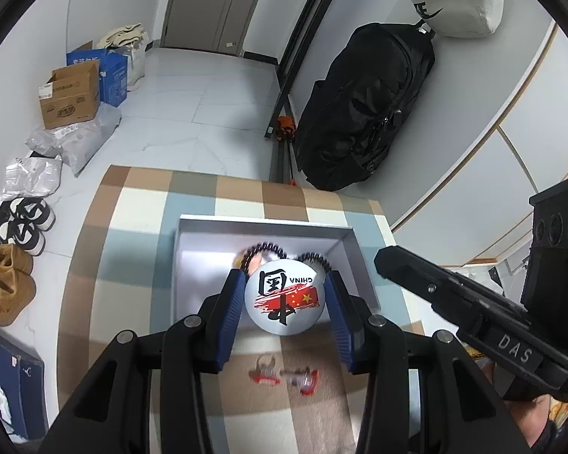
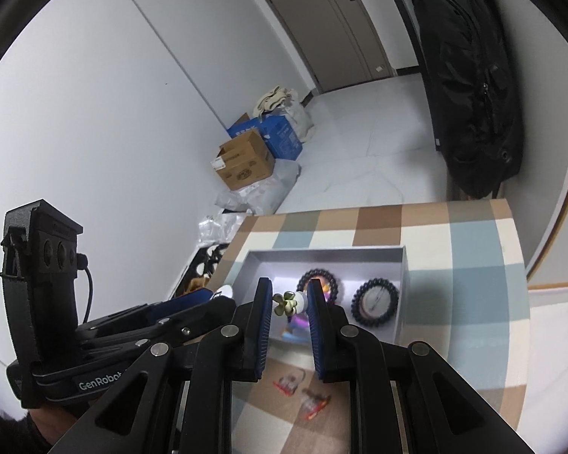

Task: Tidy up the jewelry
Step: 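Carry the badge and yellow charm over the white box and release both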

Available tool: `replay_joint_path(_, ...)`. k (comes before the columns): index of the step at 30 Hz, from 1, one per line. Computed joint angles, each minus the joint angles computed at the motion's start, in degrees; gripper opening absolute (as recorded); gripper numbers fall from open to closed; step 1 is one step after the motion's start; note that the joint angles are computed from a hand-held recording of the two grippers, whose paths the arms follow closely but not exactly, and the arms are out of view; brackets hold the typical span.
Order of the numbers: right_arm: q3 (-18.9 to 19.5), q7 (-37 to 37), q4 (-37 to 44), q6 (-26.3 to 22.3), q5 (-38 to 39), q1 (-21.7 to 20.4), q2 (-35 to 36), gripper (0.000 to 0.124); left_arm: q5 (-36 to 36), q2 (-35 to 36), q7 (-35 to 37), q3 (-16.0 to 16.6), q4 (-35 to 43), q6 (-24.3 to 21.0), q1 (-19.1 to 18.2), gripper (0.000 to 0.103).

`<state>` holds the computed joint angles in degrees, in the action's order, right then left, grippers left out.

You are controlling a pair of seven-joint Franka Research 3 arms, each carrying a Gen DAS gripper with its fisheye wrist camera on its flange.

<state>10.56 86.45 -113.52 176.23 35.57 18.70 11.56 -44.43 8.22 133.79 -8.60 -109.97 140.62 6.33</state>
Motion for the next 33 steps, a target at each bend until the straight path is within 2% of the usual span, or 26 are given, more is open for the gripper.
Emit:
replay_joint_path(6, -2.8, 3.7, 2.9, -2.0, -4.7, 1.5, 2.2, 0.018, 1.9, 3.9, -1.6, -0.9, 4.2, -0.8, 0.1, 0.037)
replay_joint_path(10, -3.7, 5.9, 5.1, -3.7, -7.8, 1.6, 4.2, 0.018, 3.4, 6.2, -2.4, -1.8, 6.0, -0.8, 0.8, 0.037)
replay_joint_path(13, -4.1, 7.4, 6.7, -5.4, -9.2, 1.3, 5.8, 0.018, 3.8, 7.7, -3.3, -2.4, 7.8, -2.5, 1.6, 0.038)
replay_joint_path(17, -2.3, 6.9, 8.0, -7.0, -6.9, -0.8, 7.2, 0.018, 4.9, 8.6, -4.3, -2.9, 8.7, -3.0, 2.2, 0.038)
replay_joint_path(24, -1.2, 5.9, 8.9, -8.5, -4.6, -2.0, 8.2, 0.018, 5.6, 10.0, -5.4, -3.7, 10.1, -4.3, 2.9, 0.038)
replay_joint_path(26, -1.4, 6.1, 9.3, -8.6, -4.2, -1.9, 8.6, 0.018, 5.6, 10.9, -6.8, -3.8, 11.4, -6.2, 3.1, 0.038)
replay_joint_path(33, 1.7, 2.3, 9.9, -8.2, 3.3, -4.6, 9.4, 0.02, 5.1, 12.3, -8.5, -4.4, 13.1, -9.0, 3.8, 0.038)
